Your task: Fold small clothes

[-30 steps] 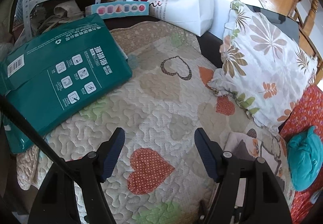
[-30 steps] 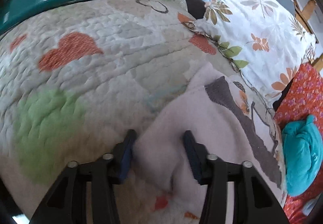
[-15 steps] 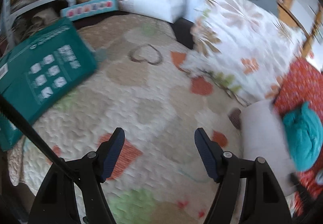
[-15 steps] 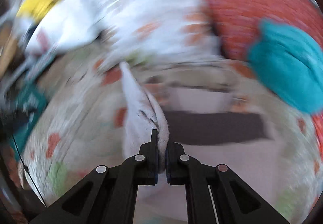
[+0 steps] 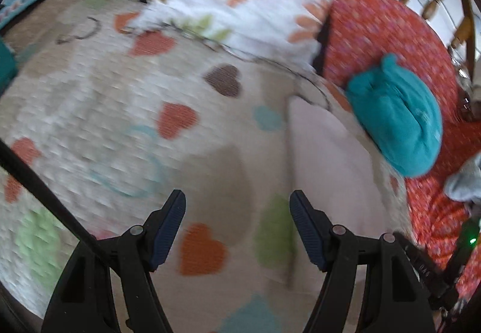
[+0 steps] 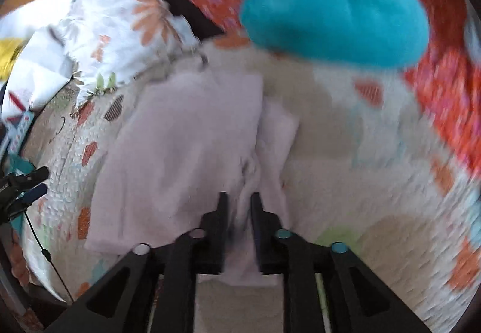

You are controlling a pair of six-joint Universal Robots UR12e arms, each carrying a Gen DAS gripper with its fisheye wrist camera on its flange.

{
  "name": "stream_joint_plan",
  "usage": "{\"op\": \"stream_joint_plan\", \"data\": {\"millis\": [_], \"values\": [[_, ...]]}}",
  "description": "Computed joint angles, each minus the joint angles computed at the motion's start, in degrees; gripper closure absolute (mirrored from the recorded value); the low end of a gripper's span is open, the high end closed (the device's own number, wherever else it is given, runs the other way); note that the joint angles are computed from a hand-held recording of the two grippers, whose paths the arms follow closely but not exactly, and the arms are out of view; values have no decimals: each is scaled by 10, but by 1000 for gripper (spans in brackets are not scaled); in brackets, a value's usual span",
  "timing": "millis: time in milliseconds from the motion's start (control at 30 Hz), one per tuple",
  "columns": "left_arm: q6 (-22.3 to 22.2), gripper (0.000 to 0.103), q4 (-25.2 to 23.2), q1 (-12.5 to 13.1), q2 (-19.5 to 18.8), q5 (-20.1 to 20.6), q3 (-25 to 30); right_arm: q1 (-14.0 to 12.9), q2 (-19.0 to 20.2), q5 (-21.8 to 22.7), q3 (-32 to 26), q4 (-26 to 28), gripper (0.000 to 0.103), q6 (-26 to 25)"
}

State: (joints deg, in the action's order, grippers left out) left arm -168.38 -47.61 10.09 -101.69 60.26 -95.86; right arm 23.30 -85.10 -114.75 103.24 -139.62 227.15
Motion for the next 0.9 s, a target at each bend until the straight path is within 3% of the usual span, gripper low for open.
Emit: {"op": "stream_joint_plan", "data": {"millis": [67, 167, 267, 433, 500, 567, 600, 733, 833, 900], "values": [[10, 32, 1, -14, 2, 6, -6, 9, 3, -33, -7, -7, 68, -20], [30, 32, -8, -35, 1, 24, -12, 5, 3, -12, -3, -27, 67, -49], [48, 32, -8, -49, 2, 34, -19, 7, 5, -18, -4, -6, 67, -52], [135, 36, -10, -73, 10, 72, -39, 2, 4, 12, 7, -15, 67, -54], [173, 48, -48, -75, 11, 67, -40, -6, 2, 52, 16, -16, 68, -45], [198, 50, -74, -76, 14, 66, -47, -16, 3, 91, 19, 10, 85, -23], [206, 49, -58, -75, 19, 67, -57, -21, 3, 107, 21, 30, 85, -12], [263, 50, -26, -67, 40, 65, -83, -31, -13, 137, 43, 15, 86, 4], [303, 50, -28, -50, 56, 24, -91, -40, -30, 157, 61, -10, 82, 30], [302, 49, -10, -40, 61, -3, -93, -39, -41, 137, 70, -37, 80, 42]]}}
